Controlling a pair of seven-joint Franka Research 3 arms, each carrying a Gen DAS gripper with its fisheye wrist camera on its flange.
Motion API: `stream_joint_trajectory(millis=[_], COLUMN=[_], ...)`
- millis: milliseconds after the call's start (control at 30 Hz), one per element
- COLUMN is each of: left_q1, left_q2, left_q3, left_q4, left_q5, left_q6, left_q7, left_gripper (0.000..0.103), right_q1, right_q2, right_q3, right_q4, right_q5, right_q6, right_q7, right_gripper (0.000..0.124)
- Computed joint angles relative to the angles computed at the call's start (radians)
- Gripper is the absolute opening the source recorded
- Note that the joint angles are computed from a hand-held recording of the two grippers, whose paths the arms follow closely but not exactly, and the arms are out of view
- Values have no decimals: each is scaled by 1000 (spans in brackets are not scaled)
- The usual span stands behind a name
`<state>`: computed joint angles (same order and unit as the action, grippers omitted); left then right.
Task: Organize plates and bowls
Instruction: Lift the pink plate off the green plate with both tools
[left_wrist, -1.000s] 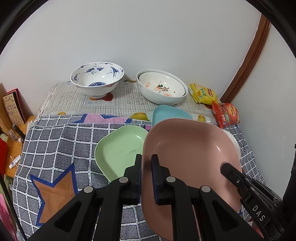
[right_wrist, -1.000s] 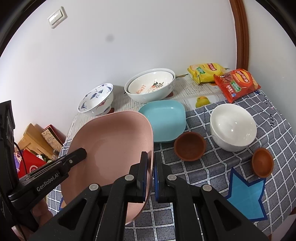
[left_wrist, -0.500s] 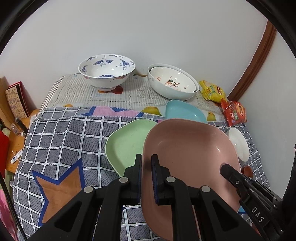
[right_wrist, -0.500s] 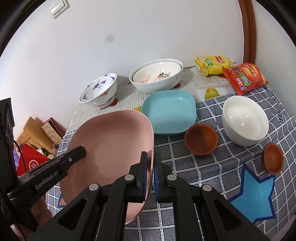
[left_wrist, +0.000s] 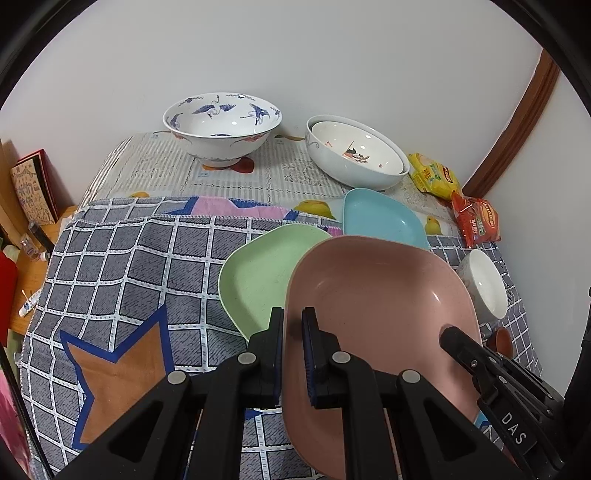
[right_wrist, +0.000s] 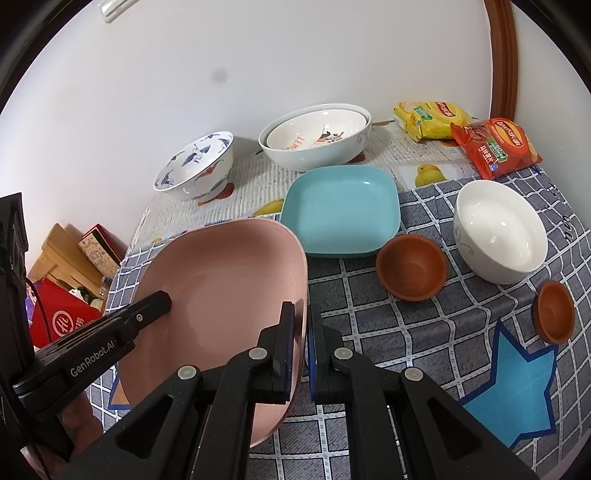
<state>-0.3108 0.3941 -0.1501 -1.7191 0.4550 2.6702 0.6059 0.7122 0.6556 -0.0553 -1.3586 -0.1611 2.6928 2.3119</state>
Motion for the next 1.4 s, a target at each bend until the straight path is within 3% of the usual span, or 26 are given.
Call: stream_joint_trajectory(millis=[900, 1133, 1400], left_q1=[29, 33, 33], left_q2=[-18, -24, -14], left_q3=[10, 20, 38], left_q4=[-74, -92, -76], left_q5=[-13, 1, 35], left_q6=[-5, -7, -26], left_q7=[-43, -85, -152], left_gripper=[10, 10, 10], right_q1=[6, 11, 2], right_q2=[133, 211, 352], right_q3=[34, 37, 51], right_q4=[174, 296, 534], right_q5=[57, 65, 92], right_q6=[-94, -140, -215], right_q7=[-92, -140, -229], right_gripper=[7, 7, 7])
